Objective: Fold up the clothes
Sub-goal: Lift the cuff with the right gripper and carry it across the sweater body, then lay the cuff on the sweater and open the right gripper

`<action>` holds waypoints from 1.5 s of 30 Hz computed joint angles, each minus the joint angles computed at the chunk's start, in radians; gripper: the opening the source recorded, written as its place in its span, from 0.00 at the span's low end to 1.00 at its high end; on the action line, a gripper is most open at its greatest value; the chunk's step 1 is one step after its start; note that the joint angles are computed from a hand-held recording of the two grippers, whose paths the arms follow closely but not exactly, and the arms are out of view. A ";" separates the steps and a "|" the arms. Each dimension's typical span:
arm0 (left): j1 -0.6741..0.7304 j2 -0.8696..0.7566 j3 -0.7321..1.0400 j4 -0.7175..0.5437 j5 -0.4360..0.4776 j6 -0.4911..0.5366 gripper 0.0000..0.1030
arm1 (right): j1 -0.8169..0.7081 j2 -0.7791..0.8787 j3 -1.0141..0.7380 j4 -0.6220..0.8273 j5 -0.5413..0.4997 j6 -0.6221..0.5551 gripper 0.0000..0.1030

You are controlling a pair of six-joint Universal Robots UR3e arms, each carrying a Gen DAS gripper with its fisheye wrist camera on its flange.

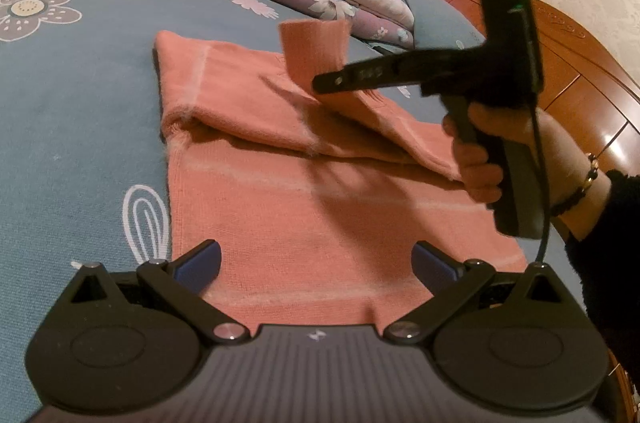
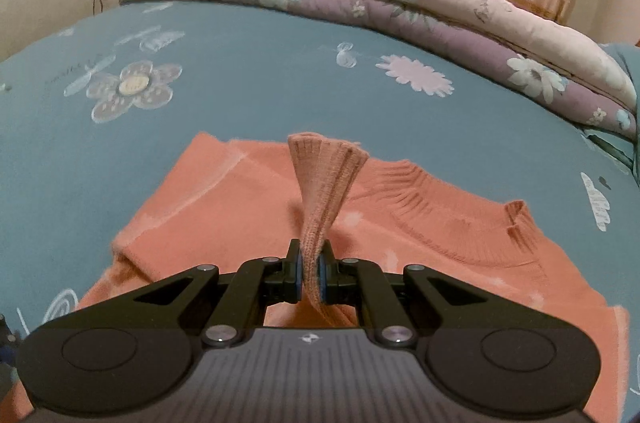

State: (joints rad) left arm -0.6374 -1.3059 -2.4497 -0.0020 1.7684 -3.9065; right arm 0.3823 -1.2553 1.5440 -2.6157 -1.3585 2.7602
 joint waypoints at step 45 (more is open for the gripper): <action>-0.057 -0.128 0.031 0.084 0.077 0.029 0.99 | -1.053 -0.687 0.448 0.427 0.603 -0.090 0.19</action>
